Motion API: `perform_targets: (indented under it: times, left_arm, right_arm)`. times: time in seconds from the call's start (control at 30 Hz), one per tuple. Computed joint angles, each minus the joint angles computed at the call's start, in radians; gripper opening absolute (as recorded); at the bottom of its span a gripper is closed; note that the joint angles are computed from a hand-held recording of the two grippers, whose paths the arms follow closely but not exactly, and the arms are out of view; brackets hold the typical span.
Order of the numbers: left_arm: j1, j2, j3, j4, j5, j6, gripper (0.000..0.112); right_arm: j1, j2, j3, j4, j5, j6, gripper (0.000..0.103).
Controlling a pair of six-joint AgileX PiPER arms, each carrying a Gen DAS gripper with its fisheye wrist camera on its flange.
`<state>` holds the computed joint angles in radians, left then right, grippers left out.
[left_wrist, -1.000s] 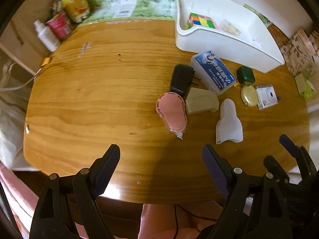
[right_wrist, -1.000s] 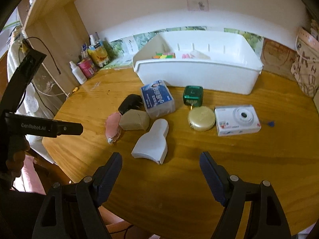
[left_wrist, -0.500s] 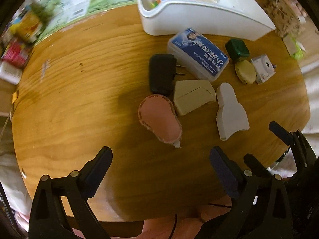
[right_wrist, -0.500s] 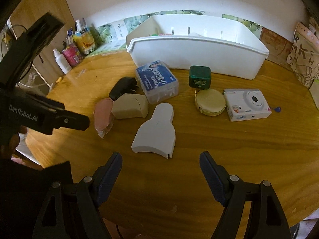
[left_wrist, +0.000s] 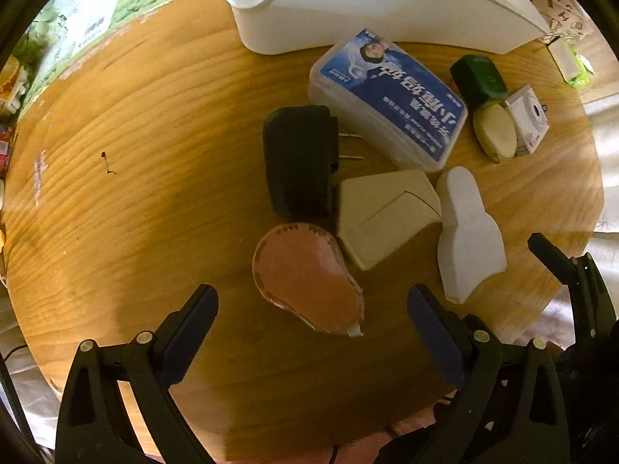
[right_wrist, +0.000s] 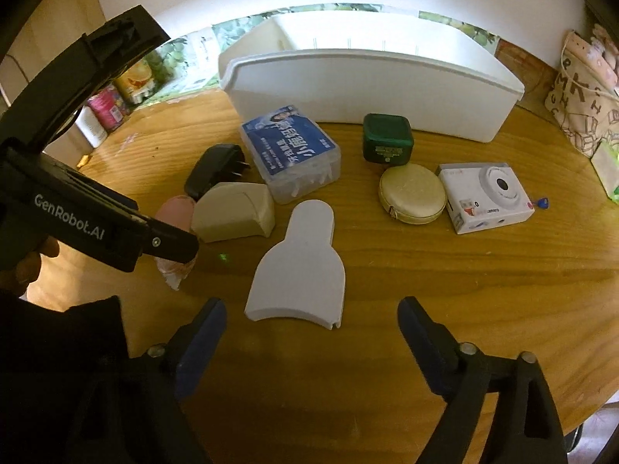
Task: Organize rigid objects
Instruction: 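Grasp the pink round tape dispenser with the left gripper while the right gripper grasps the white scraper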
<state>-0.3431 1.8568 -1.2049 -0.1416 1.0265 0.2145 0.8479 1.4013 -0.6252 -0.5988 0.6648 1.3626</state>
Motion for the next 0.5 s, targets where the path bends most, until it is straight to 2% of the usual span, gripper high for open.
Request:
perform_targets:
  times: [0.37, 0.4, 0.43, 0.5]
  left_arm:
    - [-0.018, 0.134, -0.124, 0.033, 0.043, -0.051, 0.098]
    - [-0.012, 0.142, -0.130, 0.037, 0.045, -0.052, 0.098]
    - [-0.007, 0.153, -0.138, 0.036, 0.048, -0.050, 0.097]
    - [0.002, 0.180, -0.160, 0.023, 0.052, -0.037, 0.091]
  right_arm:
    - [-0.071, 0.078, -0.043, 0.027, -0.024, -0.073, 0.096]
    - [-0.081, 0.083, -0.041, 0.032, -0.038, -0.086, 0.096]
    - [-0.100, 0.073, -0.029, 0.061, -0.091, -0.135, 0.096]
    - [-0.110, 0.088, -0.033, 0.071, -0.096, -0.159, 0.096]
